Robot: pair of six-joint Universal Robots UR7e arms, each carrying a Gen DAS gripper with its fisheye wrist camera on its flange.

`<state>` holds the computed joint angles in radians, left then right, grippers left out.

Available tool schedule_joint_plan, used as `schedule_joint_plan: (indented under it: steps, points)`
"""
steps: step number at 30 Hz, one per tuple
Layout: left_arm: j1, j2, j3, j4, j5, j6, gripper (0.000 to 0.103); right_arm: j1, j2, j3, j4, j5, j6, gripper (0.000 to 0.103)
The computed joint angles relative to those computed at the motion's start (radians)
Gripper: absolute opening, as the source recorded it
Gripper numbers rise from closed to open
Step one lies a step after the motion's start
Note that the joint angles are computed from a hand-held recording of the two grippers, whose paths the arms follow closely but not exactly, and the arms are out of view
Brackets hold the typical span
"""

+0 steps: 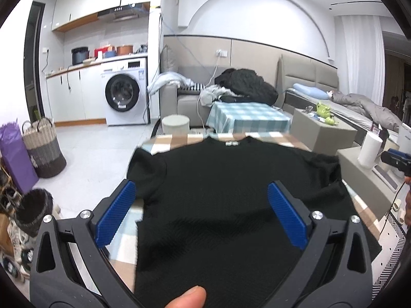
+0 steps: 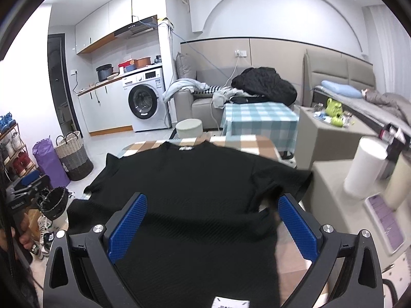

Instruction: Fold small clothes

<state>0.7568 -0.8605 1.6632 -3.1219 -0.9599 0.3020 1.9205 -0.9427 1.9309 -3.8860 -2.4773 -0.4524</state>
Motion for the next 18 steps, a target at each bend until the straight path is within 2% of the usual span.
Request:
schedule_joint_plan:
  steps: [5, 10, 15, 18]
  points:
    - [-0.031, -0.083, -0.038, 0.079, 0.017, 0.035, 0.102, 0.076, -0.04, -0.06, 0.095, -0.071, -0.014, 0.103]
    - [-0.036, -0.146, -0.146, 0.189, 0.034, 0.045, 0.102, 0.127, -0.064, -0.117, 0.185, -0.1, 0.024, 0.103]
    - [-0.025, -0.167, -0.24, 0.208, 0.087, 0.139, 0.102, 0.139, -0.074, -0.127, 0.216, -0.083, 0.06, 0.103]
    - [-0.001, -0.163, -0.274, 0.254, 0.114, 0.148, 0.102, 0.104, -0.085, -0.081, 0.241, -0.033, 0.147, 0.103]
